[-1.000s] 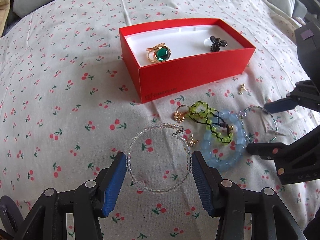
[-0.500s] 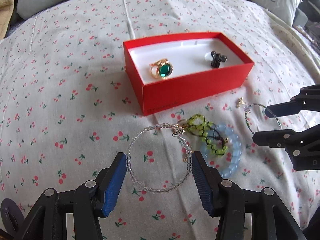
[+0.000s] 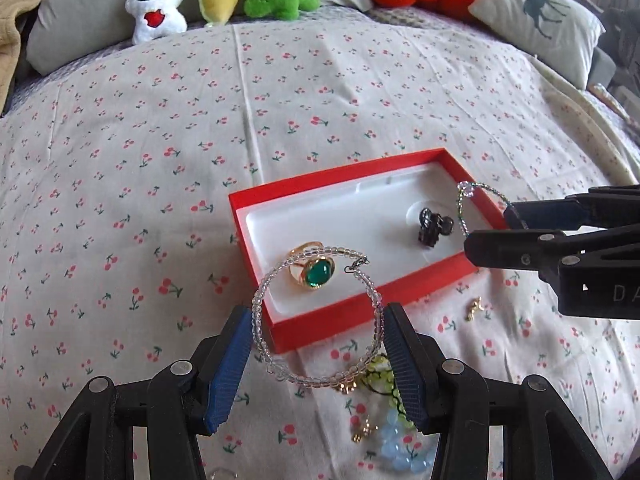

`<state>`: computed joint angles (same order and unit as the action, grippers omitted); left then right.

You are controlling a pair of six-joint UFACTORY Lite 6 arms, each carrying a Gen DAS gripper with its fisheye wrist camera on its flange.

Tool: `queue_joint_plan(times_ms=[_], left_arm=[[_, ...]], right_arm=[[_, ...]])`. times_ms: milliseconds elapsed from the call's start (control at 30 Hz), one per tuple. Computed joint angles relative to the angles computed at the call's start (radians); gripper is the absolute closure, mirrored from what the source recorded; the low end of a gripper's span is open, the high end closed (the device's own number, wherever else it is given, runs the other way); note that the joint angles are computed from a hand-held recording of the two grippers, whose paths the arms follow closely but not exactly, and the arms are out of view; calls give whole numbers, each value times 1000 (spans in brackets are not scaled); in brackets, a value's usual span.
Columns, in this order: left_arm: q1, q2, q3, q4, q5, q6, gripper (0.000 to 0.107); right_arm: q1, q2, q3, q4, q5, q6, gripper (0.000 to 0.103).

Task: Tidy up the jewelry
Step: 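Lower both bracelets into the red box and open both tools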

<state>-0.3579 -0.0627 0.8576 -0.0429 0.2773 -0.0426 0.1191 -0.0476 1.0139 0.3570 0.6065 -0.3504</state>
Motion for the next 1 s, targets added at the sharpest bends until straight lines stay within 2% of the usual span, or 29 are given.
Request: queue_joint_plan(times_ms=[200, 300, 600, 700, 1000], left_arm=[[2, 126, 88, 11, -39, 0, 51], [-3, 163, 112, 117, -64, -90, 51], [0, 214, 154, -49, -84, 90, 49], [-20, 224, 162, 30, -83, 12, 42], [-65, 147, 128, 236, -57, -190, 30]], right_arm=[[-24, 143, 99, 91, -27, -50, 50], [-20, 207, 140, 95, -40, -51, 49], [-42, 281, 196, 168, -39, -117, 46], [-46, 286, 202, 183, -29, -128, 45], [-61, 232, 174, 195, -4, -138, 41]])
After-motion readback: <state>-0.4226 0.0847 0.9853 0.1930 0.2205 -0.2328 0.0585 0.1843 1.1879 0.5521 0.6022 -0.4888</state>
